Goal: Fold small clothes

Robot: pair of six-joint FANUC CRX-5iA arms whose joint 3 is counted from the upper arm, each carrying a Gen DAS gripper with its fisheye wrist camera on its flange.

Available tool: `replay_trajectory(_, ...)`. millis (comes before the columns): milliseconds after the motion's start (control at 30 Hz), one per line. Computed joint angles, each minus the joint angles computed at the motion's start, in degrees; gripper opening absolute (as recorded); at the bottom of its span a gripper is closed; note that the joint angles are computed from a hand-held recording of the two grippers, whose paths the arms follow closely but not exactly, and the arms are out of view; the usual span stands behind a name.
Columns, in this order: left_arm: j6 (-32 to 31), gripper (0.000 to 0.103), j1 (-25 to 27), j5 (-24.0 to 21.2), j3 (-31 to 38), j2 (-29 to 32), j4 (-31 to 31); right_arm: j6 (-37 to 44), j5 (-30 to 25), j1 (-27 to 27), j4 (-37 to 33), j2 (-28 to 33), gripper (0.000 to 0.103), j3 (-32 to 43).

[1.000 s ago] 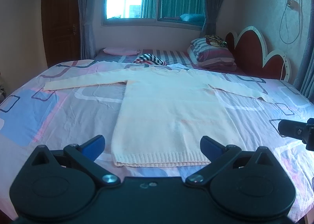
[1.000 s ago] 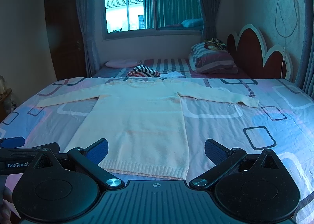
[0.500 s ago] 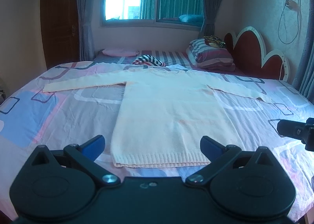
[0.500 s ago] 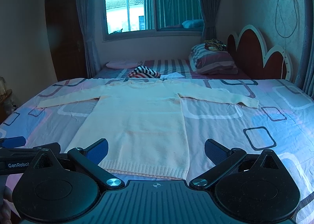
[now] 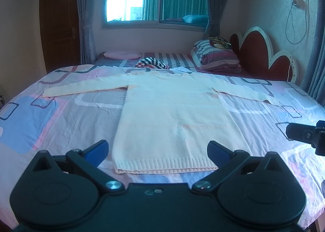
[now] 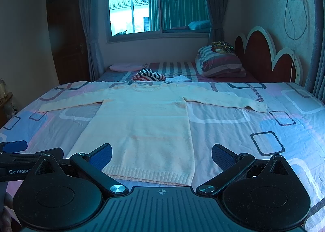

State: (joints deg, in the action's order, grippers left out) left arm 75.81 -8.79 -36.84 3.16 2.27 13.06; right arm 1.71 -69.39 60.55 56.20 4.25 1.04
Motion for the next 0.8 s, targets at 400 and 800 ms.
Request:
replay_trajectory(400, -1.9, 0.103, 0.3, -0.3, -0.6, -0.4, 1.3, -0.7, -0.6, 0.3, 0.2, -0.2, 0.103, -0.1)
replay_trajectory(800, -0.7, 0.103, -0.2, -0.2, -0.2, -0.2, 0.1, -0.9, -0.7, 0.4, 0.1, 0.0, 0.103, -0.1)
